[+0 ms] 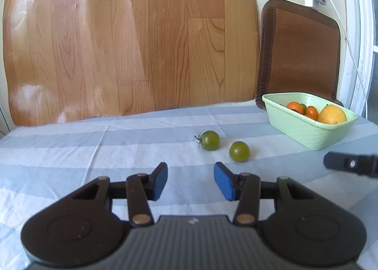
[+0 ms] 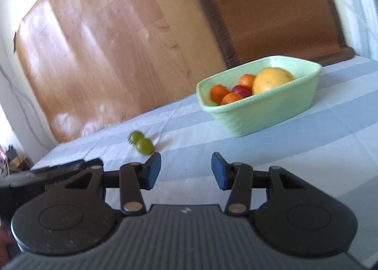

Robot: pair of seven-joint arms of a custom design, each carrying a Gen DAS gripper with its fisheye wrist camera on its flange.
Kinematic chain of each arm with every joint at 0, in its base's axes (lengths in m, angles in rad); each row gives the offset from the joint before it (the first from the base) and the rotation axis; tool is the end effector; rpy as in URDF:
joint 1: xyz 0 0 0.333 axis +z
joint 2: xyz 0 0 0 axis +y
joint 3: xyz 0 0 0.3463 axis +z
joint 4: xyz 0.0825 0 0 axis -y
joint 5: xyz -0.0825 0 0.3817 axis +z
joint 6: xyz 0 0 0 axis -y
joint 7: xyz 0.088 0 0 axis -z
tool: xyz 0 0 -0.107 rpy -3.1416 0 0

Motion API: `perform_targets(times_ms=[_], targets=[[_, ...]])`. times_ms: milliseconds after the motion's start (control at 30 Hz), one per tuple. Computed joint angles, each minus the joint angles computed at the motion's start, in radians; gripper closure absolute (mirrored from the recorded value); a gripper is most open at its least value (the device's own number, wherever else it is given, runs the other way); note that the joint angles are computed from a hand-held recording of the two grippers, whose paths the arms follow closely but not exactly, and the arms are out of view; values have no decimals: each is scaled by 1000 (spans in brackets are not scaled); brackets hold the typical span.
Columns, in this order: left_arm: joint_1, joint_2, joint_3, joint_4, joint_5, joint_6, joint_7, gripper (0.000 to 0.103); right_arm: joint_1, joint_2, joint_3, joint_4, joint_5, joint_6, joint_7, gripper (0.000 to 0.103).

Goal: Organize fruits
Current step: 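Grasp a green cherry tomato with each tool, then lower both green tomatoes into the green bowl and open both tools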

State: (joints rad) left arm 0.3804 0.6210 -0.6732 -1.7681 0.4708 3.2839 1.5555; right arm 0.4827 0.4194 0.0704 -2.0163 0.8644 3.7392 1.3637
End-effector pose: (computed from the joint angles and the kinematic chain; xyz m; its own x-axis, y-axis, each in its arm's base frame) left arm 0.6991 -0.1506 0.4293 -0.4677 -0.8838 0.0154 -0.4364 0.2157 -0.8735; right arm 0.5812 0.2331 0.4027 -0.0833 -0.9347 -0.3456 -0.4007 0.3490 -0.8472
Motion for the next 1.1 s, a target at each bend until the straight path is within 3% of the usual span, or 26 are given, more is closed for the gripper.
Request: perform_targets(times_ms=[100, 167, 233, 333, 400, 467, 567, 600, 667, 700, 767, 867, 967, 1100], targets=[[128, 107, -195, 84, -49, -163, 43, 58, 43, 19, -55, 66, 7, -98, -143, 52], [156, 178, -274, 167, -99, -268, 96, 58, 78, 51, -103, 137, 34, -141, -241, 52], [143, 233, -313, 254, -129, -346, 160, 58, 73, 80, -122, 203, 17, -207, -277, 52], [66, 290, -307, 400, -158, -447, 235, 58, 105, 121, -216, 301, 1, -388, -266, 53], [8, 328, -299, 502, -179, -529, 283, 58, 134, 149, -278, 341, -30, -450, -234, 53], [-64, 353, -252, 602, -192, -599, 294, 58, 156, 176, -325, 375, -68, -496, -200, 53], [-141, 366, -175, 683, -207, -642, 283, 58, 185, 203, -383, 401, -124, -549, -144, 53], [-155, 368, -159, 695, -217, -650, 281, 58, 174, 200, -370, 399, -135, -546, -139, 53], [-161, 365, -138, 689, -245, -654, 283, 62, 113, 184, -292, 389, -155, -530, -162, 65], [-153, 351, -131, 650, -250, -608, 294, 64, 92, 178, -266, 383, -167, -525, -165, 73], [-152, 316, -100, 582, -249, -534, 310, 69, 86, 171, -256, 368, -190, -505, -150, 74], [-152, 278, -80, 531, -280, -506, 327, 74, 65, 145, -220, 319, -225, -441, -137, 74], [-116, 248, -124, 471, -339, -478, 381, 74, 57, 88, -200, 218, -251, -315, -111, 74], [-73, 241, -236, 443, -421, -449, 491, 74, 127, 47, -260, 119, -140, -78, -190, 74]])
